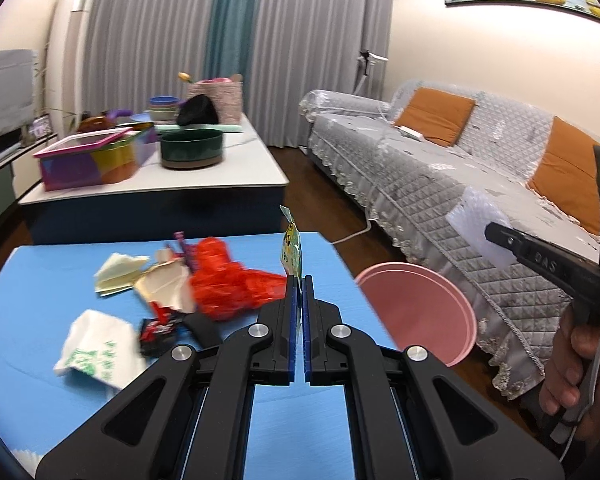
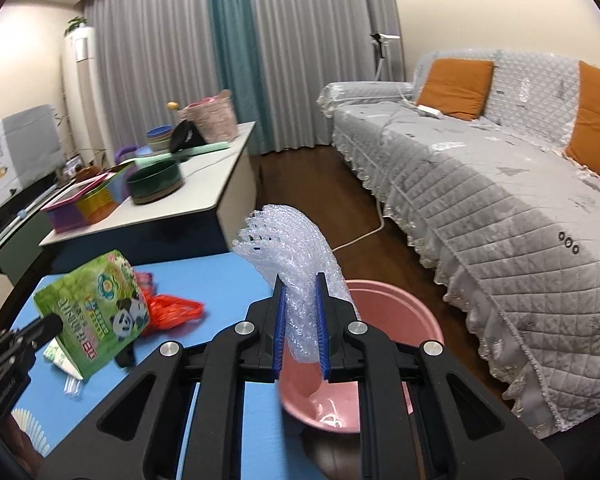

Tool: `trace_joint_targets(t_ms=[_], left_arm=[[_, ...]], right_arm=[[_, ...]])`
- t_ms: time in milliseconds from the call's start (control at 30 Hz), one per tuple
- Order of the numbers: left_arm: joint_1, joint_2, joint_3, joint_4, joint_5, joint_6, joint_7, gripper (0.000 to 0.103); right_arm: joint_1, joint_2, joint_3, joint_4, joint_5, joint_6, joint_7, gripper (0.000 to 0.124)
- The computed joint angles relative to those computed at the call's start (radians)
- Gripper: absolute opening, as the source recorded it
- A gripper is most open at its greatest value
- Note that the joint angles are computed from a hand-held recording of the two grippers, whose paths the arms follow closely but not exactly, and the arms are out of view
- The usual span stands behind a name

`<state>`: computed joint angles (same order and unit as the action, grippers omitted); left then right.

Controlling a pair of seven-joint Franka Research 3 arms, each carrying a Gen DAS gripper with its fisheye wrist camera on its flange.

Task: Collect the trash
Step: 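Carry both items over the pink bin and open both grippers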

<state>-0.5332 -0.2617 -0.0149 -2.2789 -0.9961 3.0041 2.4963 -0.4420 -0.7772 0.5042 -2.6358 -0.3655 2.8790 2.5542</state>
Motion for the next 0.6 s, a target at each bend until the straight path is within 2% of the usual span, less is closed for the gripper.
trace_joint_targets(t_ms=[200, 367, 600], left_arm=[[-0.005, 0.063, -0.042, 0.069, -0.014, -0.029, 0.002, 0.002], [0.027, 0.124, -0.109, 0.139, -0.029, -0.066, 0.009, 0.002], [0.084, 0.218, -0.205, 0.225, 0.012, -0.096, -0.024, 0.002]], right_arm=[[-0.030, -0.007, -0.058, -0.018, 0.001, 0.010, -0.023, 0.014], [-0.048, 0.010, -0.092, -0.036, 0.038, 0.031, -0.027, 0.014], [-0.062, 0.047, -0.103, -0.039, 0.069, 0.043, -0.043, 0.014]])
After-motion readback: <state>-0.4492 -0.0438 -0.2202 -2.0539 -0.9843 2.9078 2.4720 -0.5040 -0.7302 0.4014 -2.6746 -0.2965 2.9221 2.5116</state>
